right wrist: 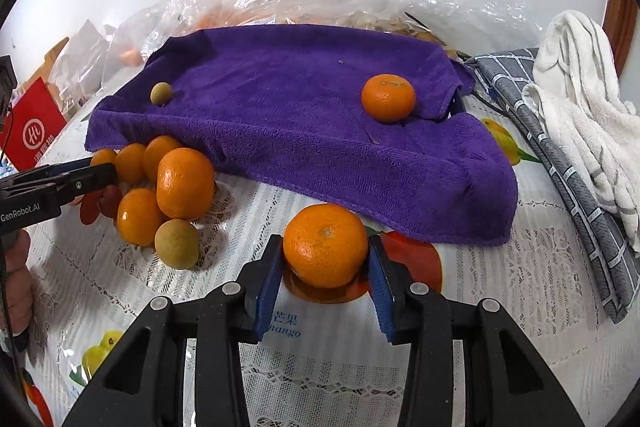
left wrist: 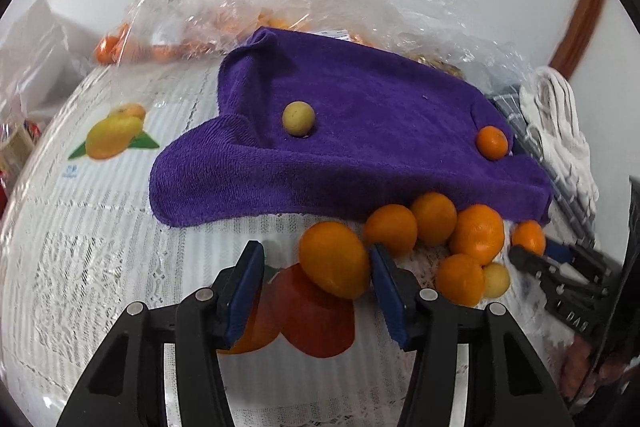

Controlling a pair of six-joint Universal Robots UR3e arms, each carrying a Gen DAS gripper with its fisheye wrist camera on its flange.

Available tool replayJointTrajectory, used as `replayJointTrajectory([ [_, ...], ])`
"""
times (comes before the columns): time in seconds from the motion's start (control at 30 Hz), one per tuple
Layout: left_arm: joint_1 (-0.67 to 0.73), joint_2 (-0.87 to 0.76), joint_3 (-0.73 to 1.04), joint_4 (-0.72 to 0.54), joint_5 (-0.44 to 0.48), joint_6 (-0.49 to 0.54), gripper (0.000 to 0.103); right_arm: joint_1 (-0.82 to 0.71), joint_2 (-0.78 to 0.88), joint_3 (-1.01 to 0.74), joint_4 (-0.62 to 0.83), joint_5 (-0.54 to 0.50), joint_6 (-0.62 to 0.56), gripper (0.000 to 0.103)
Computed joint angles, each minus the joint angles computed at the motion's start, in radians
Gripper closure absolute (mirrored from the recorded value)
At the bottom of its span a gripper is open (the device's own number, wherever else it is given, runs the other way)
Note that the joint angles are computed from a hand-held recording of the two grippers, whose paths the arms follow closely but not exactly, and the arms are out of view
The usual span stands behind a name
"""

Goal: Organize fruits
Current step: 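Grasp another mandarin with the right tool while the left tool grasps an oval orange fruit, then carry the mandarin with the right tool while the left tool carries the oval fruit over the towel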

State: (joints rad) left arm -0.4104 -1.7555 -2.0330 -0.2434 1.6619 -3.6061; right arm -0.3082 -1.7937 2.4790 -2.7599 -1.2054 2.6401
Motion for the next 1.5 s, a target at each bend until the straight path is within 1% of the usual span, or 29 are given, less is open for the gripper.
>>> replayJointTrajectory([
  [0.07, 0.005, 0.001, -0.005, 0.006, -0.008, -0.013, 0.051, 0.000, 0.002, -0.001, 0.000, 0.001, 0.001, 0.062],
  [0.17, -0.015, -0.006, -0.004, 0.016, 0.026, -0.016, 0.053, -0.001, 0.003, -0.002, -0.001, 0.002, 0.000, 0.062],
  [0.2, -0.020, -0.011, -0.003, 0.027, 0.027, -0.013, 0.063, -0.005, 0.003, -0.001, 0.000, 0.006, -0.002, 0.063],
  [0.23, -0.012, -0.006, -0.016, 0.049, -0.009, 0.002, 0.068, -0.008, 0.001, 0.000, -0.001, 0.009, -0.002, 0.063],
  [0.27, -0.023, -0.010, -0.006, 0.039, 0.007, 0.001, 0.068, -0.008, 0.003, -0.001, -0.002, 0.008, -0.001, 0.063],
  [0.37, -0.074, -0.045, 0.032, 0.033, 0.093, 0.007, 0.068, -0.007, -0.001, 0.007, -0.018, 0.002, 0.009, 0.064],
  [0.43, -0.084, -0.049, 0.037, 0.038, 0.106, 0.013, 0.068, -0.012, -0.011, 0.018, -0.031, 0.001, 0.018, 0.064],
  [0.5, -0.083, -0.049, 0.029, 0.055, 0.105, 0.011, 0.068, -0.036, -0.036, 0.035, -0.032, 0.023, 0.021, 0.064],
  [0.6, -0.084, -0.037, 0.004, 0.097, 0.109, -0.004, 0.068, -0.054, -0.060, 0.053, -0.043, 0.035, 0.026, 0.064],
  [0.67, -0.087, -0.029, -0.011, 0.126, 0.120, 0.003, 0.068, -0.054, -0.072, 0.063, -0.056, 0.034, 0.028, 0.064],
  [0.83, -0.110, -0.027, -0.020, 0.181, 0.154, 0.017, 0.068, -0.083, -0.142, 0.105, -0.074, 0.063, 0.008, 0.064],
  [0.93, -0.121, -0.009, -0.033, 0.203, 0.168, 0.030, 0.068, -0.119, -0.191, 0.115, -0.035, 0.093, -0.004, 0.064],
  [1.03, -0.130, 0.007, -0.042, 0.223, 0.180, 0.046, 0.068, -0.177, -0.264, 0.123, 0.038, 0.133, -0.016, 0.064],
  [1.17, -0.154, 0.024, -0.024, 0.202, 0.233, 0.054, 0.068, -0.212, -0.335, 0.085, 0.164, 0.163, -0.025, 0.064],
  [1.23, -0.152, 0.055, -0.020, 0.185, 0.234, 0.048, 0.068, -0.209, -0.355, 0.045, 0.216, 0.164, -0.020, 0.064],
  [1.33, -0.132, 0.101, -0.010, 0.143, 0.208, 0.040, 0.068, -0.170, -0.328, -0.033, 0.215, 0.136, 0.016, 0.064],
  [1.43, -0.140, 0.117, 0.047, 0.086, 0.248, 0.054, 0.068, -0.126, -0.255, -0.125, 0.195, 0.119, 0.068, 0.064],
  [1.5, -0.130, 0.125, 0.081, 0.058, 0.251, 0.057, 0.068, -0.107, -0.206, -0.177, 0.187, 0.113, 0.086, 0.064],
])
